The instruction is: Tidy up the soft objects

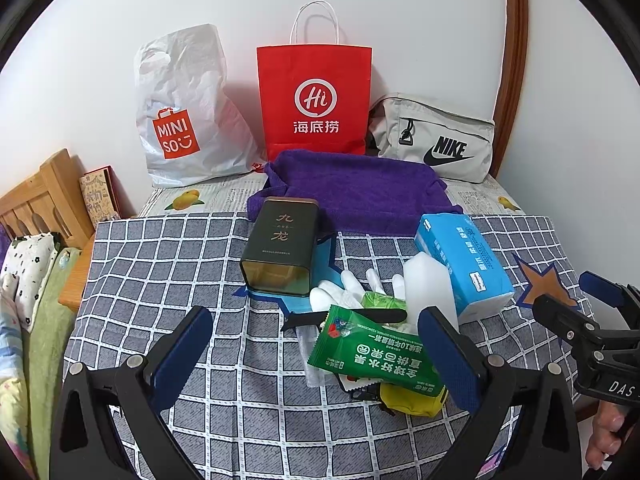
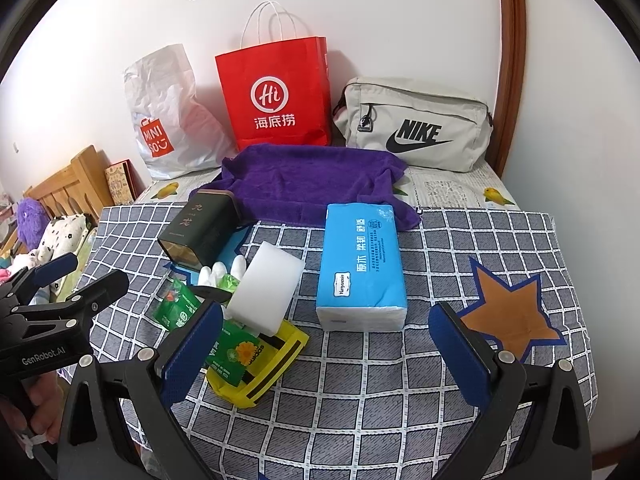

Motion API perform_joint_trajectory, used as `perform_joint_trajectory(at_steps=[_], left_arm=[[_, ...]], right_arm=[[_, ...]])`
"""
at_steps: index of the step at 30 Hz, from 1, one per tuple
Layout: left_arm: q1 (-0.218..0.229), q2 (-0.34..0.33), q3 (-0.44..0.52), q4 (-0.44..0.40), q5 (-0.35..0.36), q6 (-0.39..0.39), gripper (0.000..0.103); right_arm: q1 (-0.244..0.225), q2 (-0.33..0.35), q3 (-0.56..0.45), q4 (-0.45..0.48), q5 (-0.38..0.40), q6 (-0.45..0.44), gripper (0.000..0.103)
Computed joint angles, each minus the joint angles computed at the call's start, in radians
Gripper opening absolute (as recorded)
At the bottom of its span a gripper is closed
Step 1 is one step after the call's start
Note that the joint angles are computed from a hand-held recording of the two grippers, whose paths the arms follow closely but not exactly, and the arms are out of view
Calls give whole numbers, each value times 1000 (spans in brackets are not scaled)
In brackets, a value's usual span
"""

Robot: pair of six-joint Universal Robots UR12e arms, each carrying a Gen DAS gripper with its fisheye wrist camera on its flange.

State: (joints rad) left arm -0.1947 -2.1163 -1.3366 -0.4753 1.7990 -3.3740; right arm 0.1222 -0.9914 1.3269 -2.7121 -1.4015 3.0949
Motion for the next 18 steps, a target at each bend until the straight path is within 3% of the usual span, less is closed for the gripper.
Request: perform_joint_trajectory(at_steps=[18], left_arm=[[-1, 2, -6, 6, 1, 2, 103]], right_arm=[[0, -1, 0, 4, 3, 4, 102]])
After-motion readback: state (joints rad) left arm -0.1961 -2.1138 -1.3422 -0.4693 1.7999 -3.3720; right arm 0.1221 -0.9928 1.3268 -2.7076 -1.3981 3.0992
